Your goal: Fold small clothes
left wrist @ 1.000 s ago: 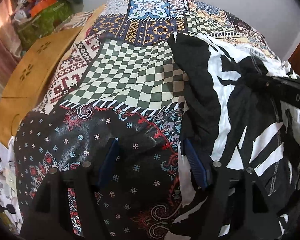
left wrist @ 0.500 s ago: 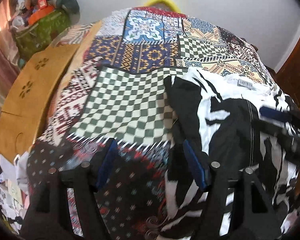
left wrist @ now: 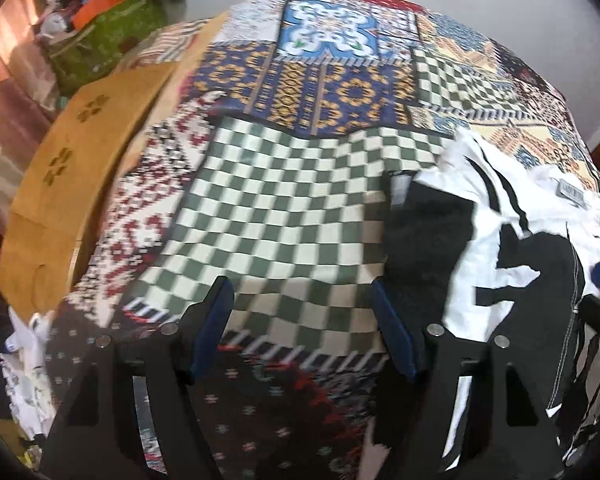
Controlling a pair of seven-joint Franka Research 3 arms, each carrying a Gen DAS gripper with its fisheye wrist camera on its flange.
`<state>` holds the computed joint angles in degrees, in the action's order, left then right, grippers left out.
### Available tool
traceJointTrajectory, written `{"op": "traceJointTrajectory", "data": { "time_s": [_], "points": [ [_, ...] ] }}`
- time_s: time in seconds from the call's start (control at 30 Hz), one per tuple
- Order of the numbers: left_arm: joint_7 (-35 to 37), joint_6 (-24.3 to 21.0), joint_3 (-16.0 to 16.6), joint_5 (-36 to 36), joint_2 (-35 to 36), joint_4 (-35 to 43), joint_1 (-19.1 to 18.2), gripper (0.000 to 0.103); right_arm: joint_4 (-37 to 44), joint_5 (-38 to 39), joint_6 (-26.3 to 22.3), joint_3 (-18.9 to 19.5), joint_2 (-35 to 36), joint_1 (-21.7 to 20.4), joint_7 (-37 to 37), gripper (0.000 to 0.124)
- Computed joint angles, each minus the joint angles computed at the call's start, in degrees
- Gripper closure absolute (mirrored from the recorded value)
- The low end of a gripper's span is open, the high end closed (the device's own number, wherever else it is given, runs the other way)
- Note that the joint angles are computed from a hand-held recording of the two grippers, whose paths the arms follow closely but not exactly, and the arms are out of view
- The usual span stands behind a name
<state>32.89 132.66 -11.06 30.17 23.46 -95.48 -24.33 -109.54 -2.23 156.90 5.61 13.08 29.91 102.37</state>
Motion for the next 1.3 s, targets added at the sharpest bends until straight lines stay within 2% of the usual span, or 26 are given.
{"op": "traceJointTrajectory", "data": {
  "time_s": [0.2,0.4,0.57,0.73,0.97,1.13,1.3],
  "points": [
    [-0.5,0.8,-0.8,0.9,-6.6,-4.9,0.2,0.032,-5.9,-0.7,1.9,-0.2,-6.3,-1.1,2.9,0.083],
    [-0.2,1.7,-3.3,2.1,-12.8,-7.6,-0.6,0.032,-13.4,1.2,5.6,1.9,-15.4,-3.7,3.9,0.082],
    [0.0,2.6,-5.5,2.4,-15.1,-7.3,-2.3,0.032,-20.4,0.3,7.7,4.0,-23.6,-6.8,5.5,0.082],
    [0.4,1.8,-6.6,2.9,-12.3,-3.4,-4.8,0.029,-27.1,0.6,8.3,5.7,-30.5,-10.7,6.6,0.082],
    [2.6,-2.6,-5.9,2.2,-3.3,6.2,-9.2,0.027,-35.9,3.9,7.9,5.1,-37.6,-15.1,6.8,0.082],
    [5.9,-5.2,-4.8,0.6,2.9,12.2,-11.4,0.027,-40.1,4.4,6.7,4.9,-39.8,-19.7,7.8,0.082],
    [9.2,-7.3,-3.9,-1.9,8.4,17.9,-13.0,0.027,-42.0,5.3,6.6,3.7,-38.7,-22.5,8.2,0.082]
  ]
}}
